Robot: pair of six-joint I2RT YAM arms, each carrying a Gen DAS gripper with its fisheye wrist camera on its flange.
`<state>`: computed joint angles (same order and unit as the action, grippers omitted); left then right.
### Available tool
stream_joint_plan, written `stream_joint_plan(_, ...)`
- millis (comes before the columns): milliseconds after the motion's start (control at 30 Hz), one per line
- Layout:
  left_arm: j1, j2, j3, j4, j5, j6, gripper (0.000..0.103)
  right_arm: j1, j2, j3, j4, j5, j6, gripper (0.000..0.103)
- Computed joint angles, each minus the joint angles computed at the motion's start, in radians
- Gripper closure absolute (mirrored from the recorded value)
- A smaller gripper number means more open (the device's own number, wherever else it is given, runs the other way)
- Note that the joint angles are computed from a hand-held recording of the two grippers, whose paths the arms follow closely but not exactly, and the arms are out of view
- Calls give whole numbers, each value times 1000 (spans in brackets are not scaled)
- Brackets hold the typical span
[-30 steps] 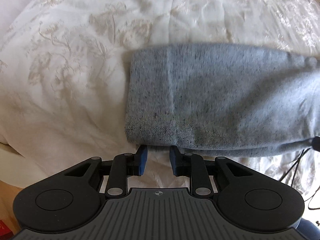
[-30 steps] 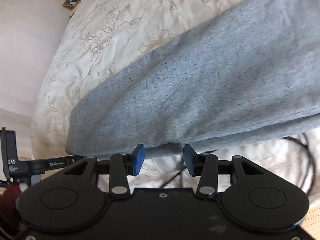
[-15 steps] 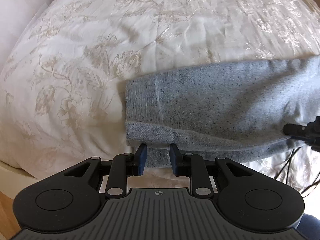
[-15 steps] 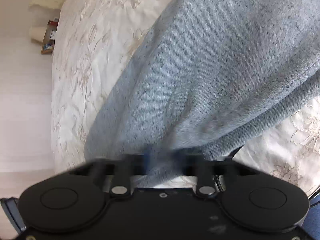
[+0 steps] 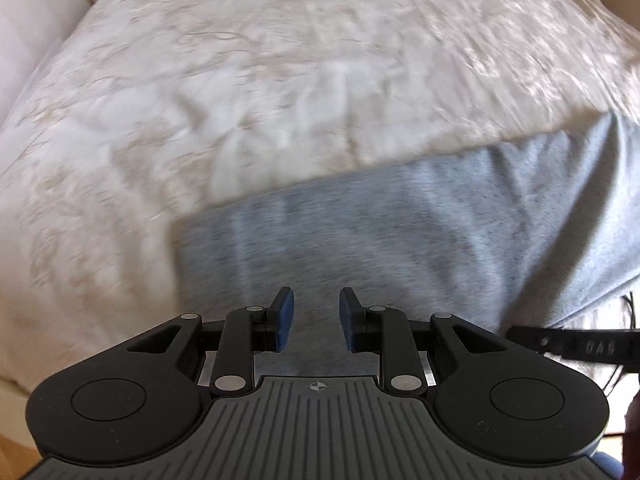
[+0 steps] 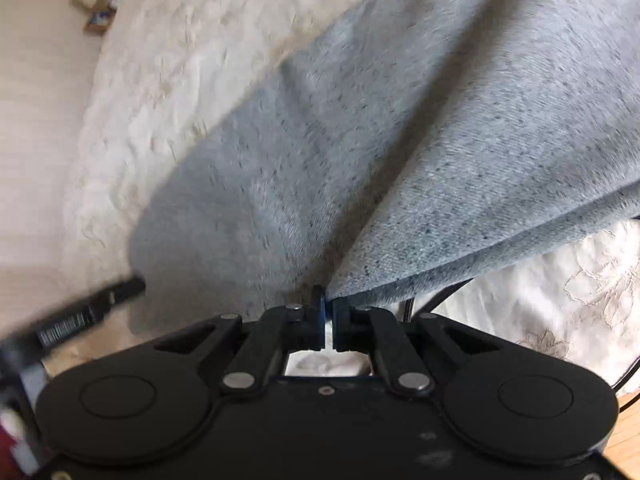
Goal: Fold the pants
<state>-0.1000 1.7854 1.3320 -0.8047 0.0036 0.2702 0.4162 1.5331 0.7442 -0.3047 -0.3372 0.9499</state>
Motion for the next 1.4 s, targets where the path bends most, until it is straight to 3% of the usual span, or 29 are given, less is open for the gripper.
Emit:
stream_joint_plan(100, -21, 27, -30, 19, -16, 22, 78, -10, -5, 0, -8, -18, -11, 98)
stream_joint_plan(233, -21, 90, -92, 71, -108, 80, 78, -48, -53, -35, -19, -44, -54, 94)
stream_joint_plan(300, -15, 76, -114, 93, -101, 112, 78, -80, -129, -57, -49, -44, -64, 85)
stream_joint_plan(367, -15, 76, -111, 88, -103, 123, 78, -142, -261, -96, -113, -34, -86, 66)
stream_joint_plan(533, -13, 112, -66, 56, -102, 104, 78, -361, -511, -137, -328, 113, -154, 62)
stream_joint_plan(667, -21, 138, -32, 37, -110, 108, 78, -590, -568, -162, -440, 243, -279, 59)
stream_joint_plan(867, -26, 169, 20, -1, -110, 106, 78, -857, -601, -200, -433, 217, -439, 59)
stream_joint_plan(1033, -38, 179, 29, -3, -126, 91, 78, -764, -501, -189, -336, 280, -330, 60)
stream_joint_plan(1233, -52, 174, 16, 6, -137, 70, 78, -762, -407, -184, -301, 318, -277, 58)
stream_joint_plan(1400, -58, 171, 9, 10, -148, 66, 78, -798, -390, -206, -244, 285, -264, 56)
